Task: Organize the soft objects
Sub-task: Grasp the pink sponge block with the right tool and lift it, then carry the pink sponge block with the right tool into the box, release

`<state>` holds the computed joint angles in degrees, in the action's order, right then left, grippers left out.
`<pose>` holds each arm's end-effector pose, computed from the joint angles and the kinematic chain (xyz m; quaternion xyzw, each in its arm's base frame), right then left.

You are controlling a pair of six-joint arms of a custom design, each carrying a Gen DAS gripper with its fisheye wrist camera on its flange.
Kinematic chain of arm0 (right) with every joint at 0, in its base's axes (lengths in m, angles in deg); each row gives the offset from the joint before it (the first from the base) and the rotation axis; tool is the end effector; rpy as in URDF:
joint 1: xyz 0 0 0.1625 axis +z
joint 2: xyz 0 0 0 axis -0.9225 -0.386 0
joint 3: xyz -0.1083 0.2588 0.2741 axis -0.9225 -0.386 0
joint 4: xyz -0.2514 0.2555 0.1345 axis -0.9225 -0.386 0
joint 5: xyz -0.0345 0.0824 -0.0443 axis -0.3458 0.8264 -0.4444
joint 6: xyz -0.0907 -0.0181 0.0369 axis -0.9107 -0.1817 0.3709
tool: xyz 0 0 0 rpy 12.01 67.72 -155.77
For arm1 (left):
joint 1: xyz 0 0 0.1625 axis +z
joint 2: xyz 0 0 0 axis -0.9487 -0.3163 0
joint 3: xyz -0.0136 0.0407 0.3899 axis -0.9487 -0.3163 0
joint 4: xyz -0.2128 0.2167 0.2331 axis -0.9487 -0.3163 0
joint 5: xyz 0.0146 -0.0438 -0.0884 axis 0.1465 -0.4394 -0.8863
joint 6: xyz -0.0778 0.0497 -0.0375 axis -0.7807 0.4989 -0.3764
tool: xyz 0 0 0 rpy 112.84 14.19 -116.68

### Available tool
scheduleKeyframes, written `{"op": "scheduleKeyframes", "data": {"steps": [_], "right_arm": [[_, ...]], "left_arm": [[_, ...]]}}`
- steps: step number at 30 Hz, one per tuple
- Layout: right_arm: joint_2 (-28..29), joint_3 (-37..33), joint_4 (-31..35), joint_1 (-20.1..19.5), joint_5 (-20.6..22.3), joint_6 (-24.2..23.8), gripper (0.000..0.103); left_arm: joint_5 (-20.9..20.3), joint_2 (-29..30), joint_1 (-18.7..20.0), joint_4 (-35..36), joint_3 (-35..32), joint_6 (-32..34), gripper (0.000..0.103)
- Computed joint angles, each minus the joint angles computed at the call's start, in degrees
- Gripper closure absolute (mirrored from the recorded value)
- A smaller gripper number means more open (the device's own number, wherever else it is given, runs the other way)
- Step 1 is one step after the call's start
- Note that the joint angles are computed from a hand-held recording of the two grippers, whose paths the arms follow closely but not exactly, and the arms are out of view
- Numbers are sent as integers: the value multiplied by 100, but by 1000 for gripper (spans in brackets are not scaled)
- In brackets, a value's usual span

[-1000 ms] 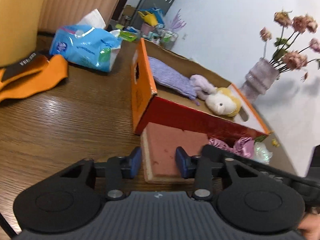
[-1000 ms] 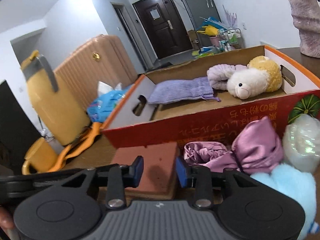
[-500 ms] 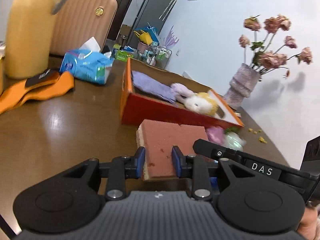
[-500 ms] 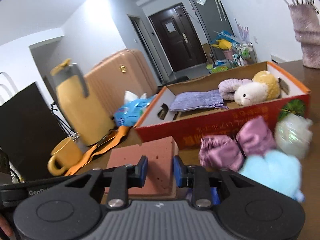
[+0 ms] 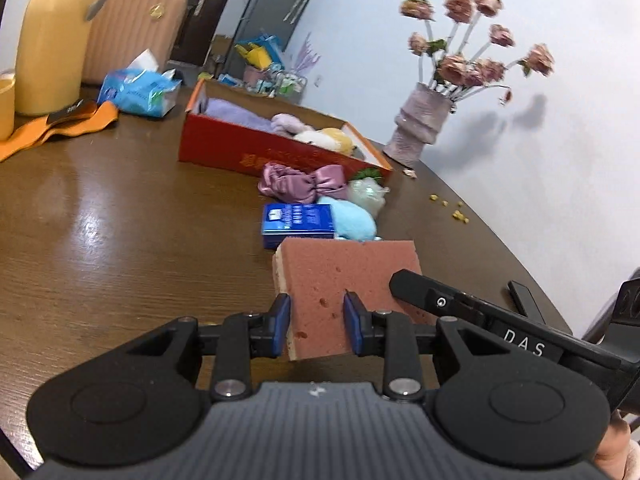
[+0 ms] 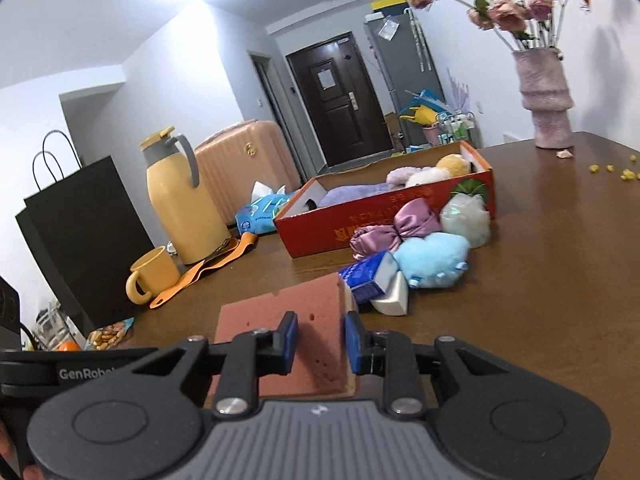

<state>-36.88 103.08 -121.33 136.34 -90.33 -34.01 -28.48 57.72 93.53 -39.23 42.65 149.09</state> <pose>0.0021 -0.4810 0.2682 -0.3480 0.8826 -0.3161 0.0027 -0.3190 -0.3692 -0.0216 0.0299 0.8469 -0.4873 0.2106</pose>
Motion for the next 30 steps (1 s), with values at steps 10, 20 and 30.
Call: {"op": "scheduleKeyframes", "data": {"steps": [10,20,30], "right_arm": [[-80,-17,-225,-111,438,71,78],[1515,-2035,-234,1092,279,858,78],[4172,-5528,1043,1977,-941,1912,78]], "left_arm": [[-12,-184,77,-566,-174,1016,74],[263,-1222,1243,-2338,-713,4358,74],[876,-549,2774,-1082,-3067,4993,74]]}}
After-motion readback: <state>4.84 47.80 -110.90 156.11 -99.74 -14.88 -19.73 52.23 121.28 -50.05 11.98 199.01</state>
